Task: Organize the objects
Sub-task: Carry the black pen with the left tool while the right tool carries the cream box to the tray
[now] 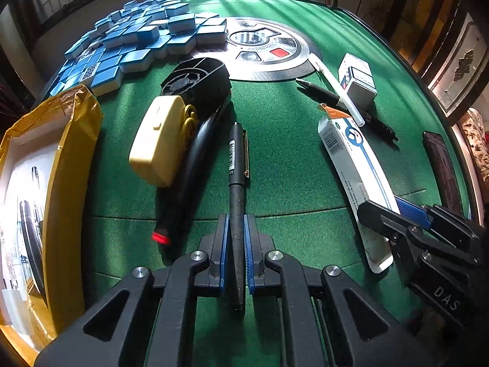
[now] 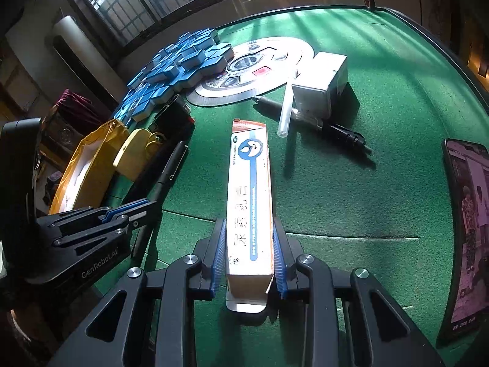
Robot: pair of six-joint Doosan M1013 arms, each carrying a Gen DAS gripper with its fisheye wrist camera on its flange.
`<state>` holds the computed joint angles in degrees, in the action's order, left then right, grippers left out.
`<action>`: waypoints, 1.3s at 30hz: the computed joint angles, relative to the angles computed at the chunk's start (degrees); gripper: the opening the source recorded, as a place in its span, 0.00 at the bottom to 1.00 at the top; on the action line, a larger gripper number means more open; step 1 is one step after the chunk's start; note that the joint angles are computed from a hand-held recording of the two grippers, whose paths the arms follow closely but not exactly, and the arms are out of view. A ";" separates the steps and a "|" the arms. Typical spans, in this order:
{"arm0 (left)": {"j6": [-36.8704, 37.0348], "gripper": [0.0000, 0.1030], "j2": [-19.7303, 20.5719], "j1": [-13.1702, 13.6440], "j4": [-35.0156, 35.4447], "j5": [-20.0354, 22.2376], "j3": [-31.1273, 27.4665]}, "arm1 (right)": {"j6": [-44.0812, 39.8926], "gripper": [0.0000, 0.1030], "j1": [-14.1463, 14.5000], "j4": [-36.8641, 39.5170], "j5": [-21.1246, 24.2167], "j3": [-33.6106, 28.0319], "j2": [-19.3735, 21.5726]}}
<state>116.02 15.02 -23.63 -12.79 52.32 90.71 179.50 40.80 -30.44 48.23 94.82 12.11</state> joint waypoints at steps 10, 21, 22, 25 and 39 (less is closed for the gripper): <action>2.41 0.09 -0.81 1.06 -3.09 1.57 0.83 | 0.52 0.25 0.45 1.05 2.58 -1.30 0.66; 5.50 0.07 -2.25 1.71 -4.90 -5.57 3.91 | -2.22 0.25 1.35 0.36 10.63 -5.70 3.72; 5.37 0.07 -2.11 2.25 -6.05 -4.19 3.59 | -2.74 0.25 1.48 0.96 10.51 -5.84 3.75; 5.58 0.07 -1.58 3.99 -10.13 0.40 2.59 | -2.99 0.24 2.17 1.97 9.21 -5.88 3.72; 6.35 0.07 -7.00 8.92 -13.41 1.62 4.33 | -2.52 0.24 6.87 -2.80 5.72 -11.24 4.75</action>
